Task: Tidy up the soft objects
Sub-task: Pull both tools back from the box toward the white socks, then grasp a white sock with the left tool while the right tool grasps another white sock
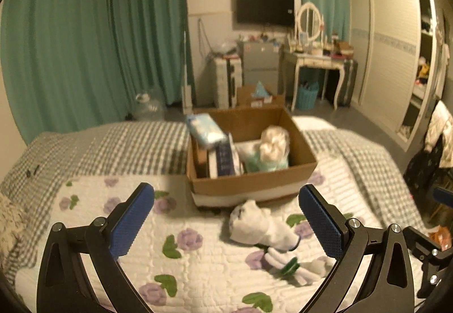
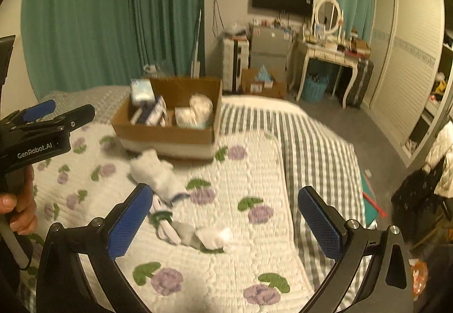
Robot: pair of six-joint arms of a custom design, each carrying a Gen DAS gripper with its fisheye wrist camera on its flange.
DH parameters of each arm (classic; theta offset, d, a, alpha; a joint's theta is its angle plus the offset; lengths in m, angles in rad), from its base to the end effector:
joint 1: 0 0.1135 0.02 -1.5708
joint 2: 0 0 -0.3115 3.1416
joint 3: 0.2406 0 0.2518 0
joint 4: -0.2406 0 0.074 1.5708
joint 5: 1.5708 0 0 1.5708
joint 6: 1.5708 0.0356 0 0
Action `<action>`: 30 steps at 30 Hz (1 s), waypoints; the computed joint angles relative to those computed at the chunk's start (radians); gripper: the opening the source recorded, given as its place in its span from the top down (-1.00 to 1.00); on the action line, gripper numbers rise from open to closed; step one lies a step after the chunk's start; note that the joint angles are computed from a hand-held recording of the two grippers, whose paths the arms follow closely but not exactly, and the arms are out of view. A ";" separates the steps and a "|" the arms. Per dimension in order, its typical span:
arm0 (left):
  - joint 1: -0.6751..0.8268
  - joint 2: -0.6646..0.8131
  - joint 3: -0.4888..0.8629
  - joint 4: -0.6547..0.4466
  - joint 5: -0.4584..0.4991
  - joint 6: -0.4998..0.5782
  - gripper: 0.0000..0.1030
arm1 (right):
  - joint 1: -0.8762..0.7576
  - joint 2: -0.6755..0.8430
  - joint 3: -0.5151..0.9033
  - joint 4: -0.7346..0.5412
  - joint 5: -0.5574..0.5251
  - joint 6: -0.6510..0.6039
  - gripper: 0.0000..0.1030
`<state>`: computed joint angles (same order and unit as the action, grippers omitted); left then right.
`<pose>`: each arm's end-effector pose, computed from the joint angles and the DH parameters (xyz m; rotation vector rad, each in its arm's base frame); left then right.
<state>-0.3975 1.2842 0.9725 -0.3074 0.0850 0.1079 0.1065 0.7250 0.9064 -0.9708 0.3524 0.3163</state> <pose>0.2499 -0.1082 0.3309 0.5963 2.1165 -0.2560 0.0930 -0.0024 0.3469 0.4090 2.2719 -0.2018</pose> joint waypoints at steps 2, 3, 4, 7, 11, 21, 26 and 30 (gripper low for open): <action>0.001 0.045 -0.002 0.020 -0.002 0.004 -1.00 | -0.059 0.012 -0.040 0.033 -0.044 -0.032 -1.00; -0.002 0.070 -0.009 0.035 -0.006 0.005 -1.00 | -0.086 0.022 -0.063 0.051 -0.065 -0.048 -1.00; -0.003 0.087 -0.012 0.044 -0.007 0.006 -1.00 | -0.105 0.033 -0.076 0.063 -0.079 -0.061 -1.00; -0.012 0.145 -0.021 0.077 -0.013 0.012 -1.00 | -0.132 0.072 -0.131 0.111 -0.093 -0.088 -1.00; -0.026 0.226 -0.020 0.115 -0.024 0.021 -1.00 | -0.158 0.122 -0.198 0.169 -0.119 -0.113 -1.00; -0.060 0.415 -0.005 0.187 -0.040 0.028 -0.99 | -0.251 0.251 -0.329 0.329 -0.185 -0.185 -0.99; -0.070 0.478 0.006 0.193 -0.041 0.030 -0.99 | -0.283 0.337 -0.356 0.379 -0.225 -0.211 -0.73; -0.069 0.509 0.002 0.199 -0.026 0.035 -0.82 | -0.279 0.414 -0.377 0.430 -0.246 -0.214 -0.69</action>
